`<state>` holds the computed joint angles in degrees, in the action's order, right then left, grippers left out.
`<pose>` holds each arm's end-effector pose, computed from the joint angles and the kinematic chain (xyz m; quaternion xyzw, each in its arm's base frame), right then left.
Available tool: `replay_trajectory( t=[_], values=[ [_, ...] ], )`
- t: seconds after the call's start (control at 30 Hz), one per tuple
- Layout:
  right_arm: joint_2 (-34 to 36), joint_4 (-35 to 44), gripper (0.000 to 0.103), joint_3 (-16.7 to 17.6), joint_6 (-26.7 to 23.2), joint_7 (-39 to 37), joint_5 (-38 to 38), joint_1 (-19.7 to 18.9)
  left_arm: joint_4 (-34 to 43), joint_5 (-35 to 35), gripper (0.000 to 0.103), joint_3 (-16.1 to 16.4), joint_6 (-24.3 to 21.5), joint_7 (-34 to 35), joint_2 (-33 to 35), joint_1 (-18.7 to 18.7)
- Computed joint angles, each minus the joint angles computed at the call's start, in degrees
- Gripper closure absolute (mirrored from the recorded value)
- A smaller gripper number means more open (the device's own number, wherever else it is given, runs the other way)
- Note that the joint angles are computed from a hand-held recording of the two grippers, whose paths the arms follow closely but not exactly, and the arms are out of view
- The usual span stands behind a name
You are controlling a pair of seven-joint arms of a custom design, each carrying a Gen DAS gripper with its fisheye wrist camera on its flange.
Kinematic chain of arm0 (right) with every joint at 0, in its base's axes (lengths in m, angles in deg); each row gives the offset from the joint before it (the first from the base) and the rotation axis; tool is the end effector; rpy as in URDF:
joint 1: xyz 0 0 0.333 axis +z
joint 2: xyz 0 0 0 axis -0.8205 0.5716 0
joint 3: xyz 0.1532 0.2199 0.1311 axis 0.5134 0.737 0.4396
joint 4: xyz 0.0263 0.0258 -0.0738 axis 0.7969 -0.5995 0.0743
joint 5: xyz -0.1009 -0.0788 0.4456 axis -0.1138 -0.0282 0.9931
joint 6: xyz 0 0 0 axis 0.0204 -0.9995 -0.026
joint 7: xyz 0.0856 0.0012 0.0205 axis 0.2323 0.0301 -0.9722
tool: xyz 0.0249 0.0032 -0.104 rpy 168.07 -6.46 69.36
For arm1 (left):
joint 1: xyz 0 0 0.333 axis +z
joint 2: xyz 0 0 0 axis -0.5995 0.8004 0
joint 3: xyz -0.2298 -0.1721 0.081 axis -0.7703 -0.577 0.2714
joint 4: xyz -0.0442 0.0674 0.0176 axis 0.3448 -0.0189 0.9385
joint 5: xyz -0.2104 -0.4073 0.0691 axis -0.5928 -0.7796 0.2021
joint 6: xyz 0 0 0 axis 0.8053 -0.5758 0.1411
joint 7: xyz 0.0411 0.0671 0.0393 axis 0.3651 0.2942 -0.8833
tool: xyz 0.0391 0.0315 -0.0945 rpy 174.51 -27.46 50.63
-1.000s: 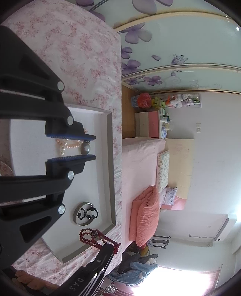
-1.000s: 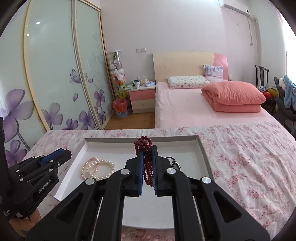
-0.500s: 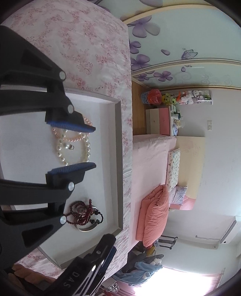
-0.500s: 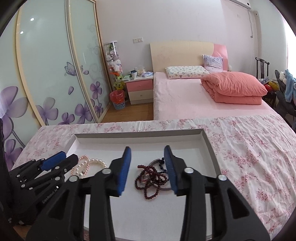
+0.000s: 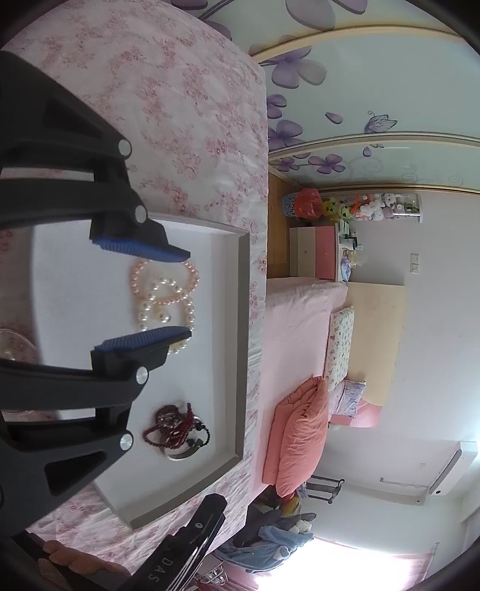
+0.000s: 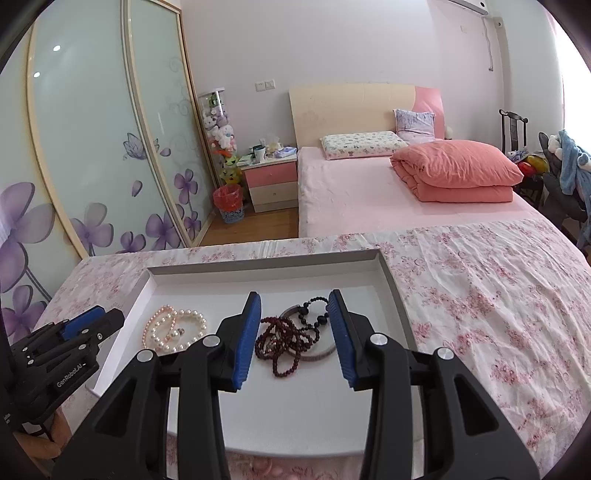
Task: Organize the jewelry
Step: 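Open both tools in the tray and withdraw toward the remaining jewelry, then grasp the pink bead bracelet with the right tool while the left tool grasps the silver bangle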
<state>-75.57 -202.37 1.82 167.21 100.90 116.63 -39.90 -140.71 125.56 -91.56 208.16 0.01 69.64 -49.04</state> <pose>0.5696 0.0531 0.4393 -0.6628 0.5832 -0.2310 0.4089 0.5381 -0.3084 0.4269 -0.6723 0.6000 -0.3209 0.2916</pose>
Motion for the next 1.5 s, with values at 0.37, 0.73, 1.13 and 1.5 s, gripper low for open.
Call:
replay_trajectory(
  t=[0.37, 0.73, 1.13, 1.5],
  values=[
    [-10.2, -12.3, 0.063, -0.6, -4.4, 4.4, -8.6, -2.5, -12.6, -8.3, 0.04, -1.7, 5.6, 5.1, -10.4, -1.4],
    [-12.0, -16.5, 0.063, -0.8, -10.9, 9.8, -18.4, -4.3, -15.5, -15.4, 0.035, -2.5, 6.3, 9.5, -10.6, -1.9],
    [-8.5, -14.0, 0.071, 2.3, -12.5, 13.2, -26.1, -5.4, -15.8, -15.4, 0.032, -3.0, 6.8, 9.8, -10.4, -1.8],
    [-7.9, -14.2, 0.081, 3.6, -12.0, 21.4, -32.8, -8.2, -15.7, -16.0, 0.031, -2.9, 6.7, 10.3, -9.9, -2.1]
  ],
)
